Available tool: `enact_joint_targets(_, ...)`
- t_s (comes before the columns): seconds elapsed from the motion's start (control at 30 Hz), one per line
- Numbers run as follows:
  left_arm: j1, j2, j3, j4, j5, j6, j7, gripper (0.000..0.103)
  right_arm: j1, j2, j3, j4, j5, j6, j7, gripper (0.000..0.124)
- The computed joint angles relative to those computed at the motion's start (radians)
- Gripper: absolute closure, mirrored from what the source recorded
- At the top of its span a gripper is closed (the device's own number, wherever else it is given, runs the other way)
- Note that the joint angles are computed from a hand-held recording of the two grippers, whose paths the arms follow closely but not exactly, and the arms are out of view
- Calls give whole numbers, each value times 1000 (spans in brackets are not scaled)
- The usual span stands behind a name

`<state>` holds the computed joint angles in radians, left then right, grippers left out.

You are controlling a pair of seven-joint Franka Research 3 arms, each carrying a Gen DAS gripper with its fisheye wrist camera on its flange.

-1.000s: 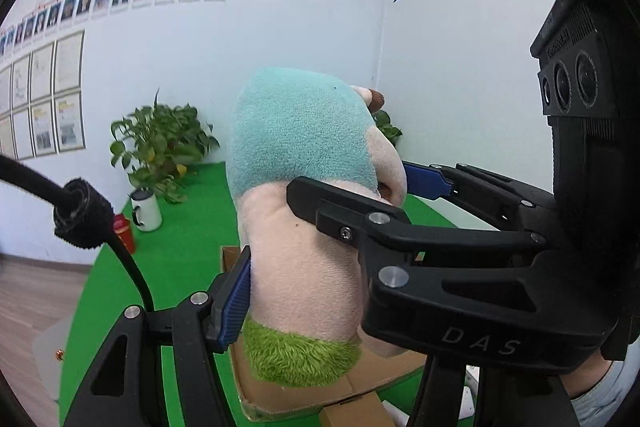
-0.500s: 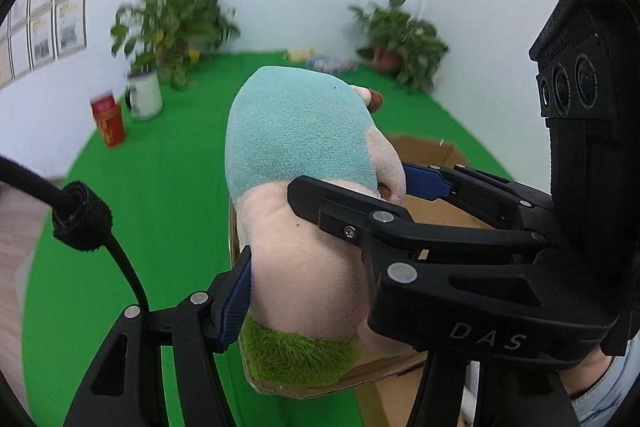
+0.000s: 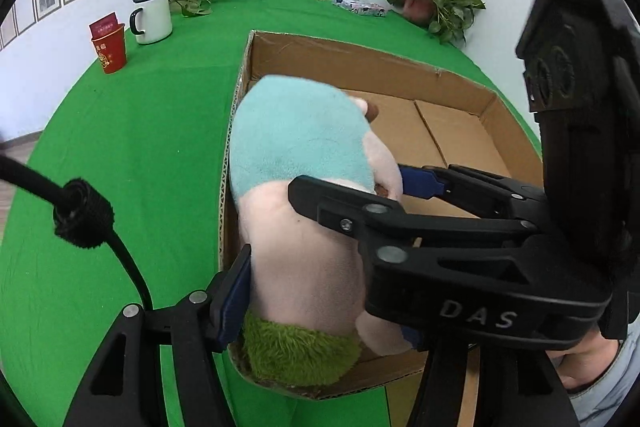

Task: Organize objects
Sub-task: 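Lift the plush pig with both tools and carry it over the open box, then lower the plush pig into the box corner and open both tools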

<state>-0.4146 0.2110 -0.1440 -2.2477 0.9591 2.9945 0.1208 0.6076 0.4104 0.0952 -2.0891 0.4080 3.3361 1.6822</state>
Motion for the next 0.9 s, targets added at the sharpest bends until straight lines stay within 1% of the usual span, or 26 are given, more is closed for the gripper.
enact_joint_targets(0.03,10,-1,-24,-10,-61,7,26,44,-6,3,4,7,0,-18,2,65)
enact_joint_targets(0.07,-3,-2,-13,-13,-52,7,3,44,5,5,-11,18,1,-58,4,65)
enact_joint_targets(0.1,-19,-12,-16,-12,-44,-20,-4,44,4,10,-11,21,-5,-59,6,64)
enact_joint_targets(0.13,-24,-15,-17,-15,-40,-32,-14,44,-2,7,0,9,-12,-38,3,64)
enact_joint_targets(0.2,-39,-26,-16,-27,-6,-45,-67,44,-60,3,64,-7,-26,-24,-4,64)
enact_joint_targets(0.27,-37,-33,-21,-35,13,-53,-98,44,-69,1,77,-10,-33,-24,-5,64)
enact_joint_targets(0.33,-30,-38,-36,-37,4,-61,-94,44,-82,0,90,-9,-40,-33,-8,64)
enact_joint_targets(0.4,-28,-39,-40,-36,16,-72,-105,42,-109,2,116,-7,-48,-40,-12,63)
enact_joint_targets(0.47,-43,-45,-42,-33,65,-94,-156,35,-158,2,164,-13,-53,-37,-13,58)
enact_joint_targets(0.5,-48,-45,-44,-30,90,-106,-180,33,-199,11,203,-9,-53,-29,-9,51)
enact_joint_targets(0.53,-49,-43,-45,-24,116,-114,-201,31,-272,22,276,-16,-59,-5,-3,46)
enact_joint_targets(0.57,-51,-41,-47,-19,143,-123,-221,30,-323,29,327,-23,-72,13,7,44)
enact_joint_targets(0.6,-49,-40,-50,-17,158,-129,-231,29,-355,27,359,-39,-87,39,19,44)
enact_joint_targets(0.63,-48,-41,-54,-16,169,-135,-242,29,-381,21,383,-56,-108,60,34,44)
enact_joint_targets(0.67,-45,-43,-57,-17,178,-134,-255,29,-388,9,390,-71,-122,74,49,44)
enact_joint_targets(0.73,-36,-48,-65,-21,174,-128,-261,29,-325,-41,326,-108,-109,95,62,43)
enact_joint_targets(0.8,-27,-61,-70,-32,164,-114,-266,29,-230,-105,232,-159,-66,122,58,43)
enact_joint_targets(0.87,-20,-78,-72,-46,166,-103,-280,30,-90,-179,106,-223,42,146,10,43)
enact_joint_targets(0.9,-20,-95,-74,-56,178,-107,-297,30,-13,-217,44,-259,131,160,-46,43)
